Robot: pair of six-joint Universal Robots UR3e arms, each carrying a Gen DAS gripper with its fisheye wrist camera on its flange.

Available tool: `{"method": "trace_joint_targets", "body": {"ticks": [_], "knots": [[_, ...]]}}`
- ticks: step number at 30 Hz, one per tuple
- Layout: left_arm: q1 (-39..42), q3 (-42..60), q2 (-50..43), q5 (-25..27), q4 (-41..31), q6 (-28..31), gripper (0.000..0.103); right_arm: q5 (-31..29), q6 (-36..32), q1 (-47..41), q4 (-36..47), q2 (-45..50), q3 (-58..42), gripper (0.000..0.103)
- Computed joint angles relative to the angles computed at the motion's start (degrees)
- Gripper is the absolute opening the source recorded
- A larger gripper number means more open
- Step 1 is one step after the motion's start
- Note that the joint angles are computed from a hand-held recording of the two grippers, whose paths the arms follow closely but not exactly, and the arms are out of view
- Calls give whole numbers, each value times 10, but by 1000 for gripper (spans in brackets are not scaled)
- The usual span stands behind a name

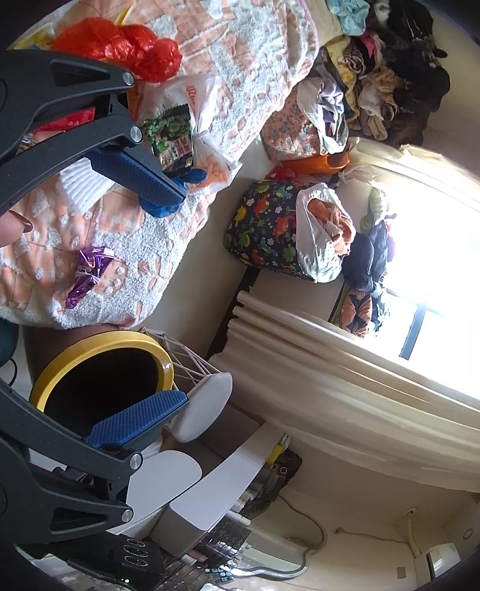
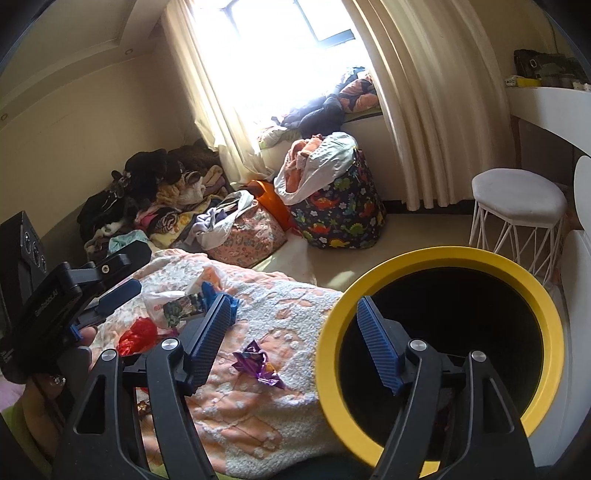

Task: Collect trash
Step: 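Move both open tools back over the trash on the bed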

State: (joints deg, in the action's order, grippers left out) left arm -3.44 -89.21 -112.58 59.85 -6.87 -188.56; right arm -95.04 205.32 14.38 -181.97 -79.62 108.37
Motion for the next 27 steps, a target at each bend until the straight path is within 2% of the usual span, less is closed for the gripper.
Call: {"method": "trace_joint_targets", "body": {"ticks": [16,27], "knots": [[93,-68,37,-23,23,-7,92,-9,-28,75,71,85,-127,73],[152,-31,17,-39,-48,29,92,16,-24,95,130,150,-218,73]]}}
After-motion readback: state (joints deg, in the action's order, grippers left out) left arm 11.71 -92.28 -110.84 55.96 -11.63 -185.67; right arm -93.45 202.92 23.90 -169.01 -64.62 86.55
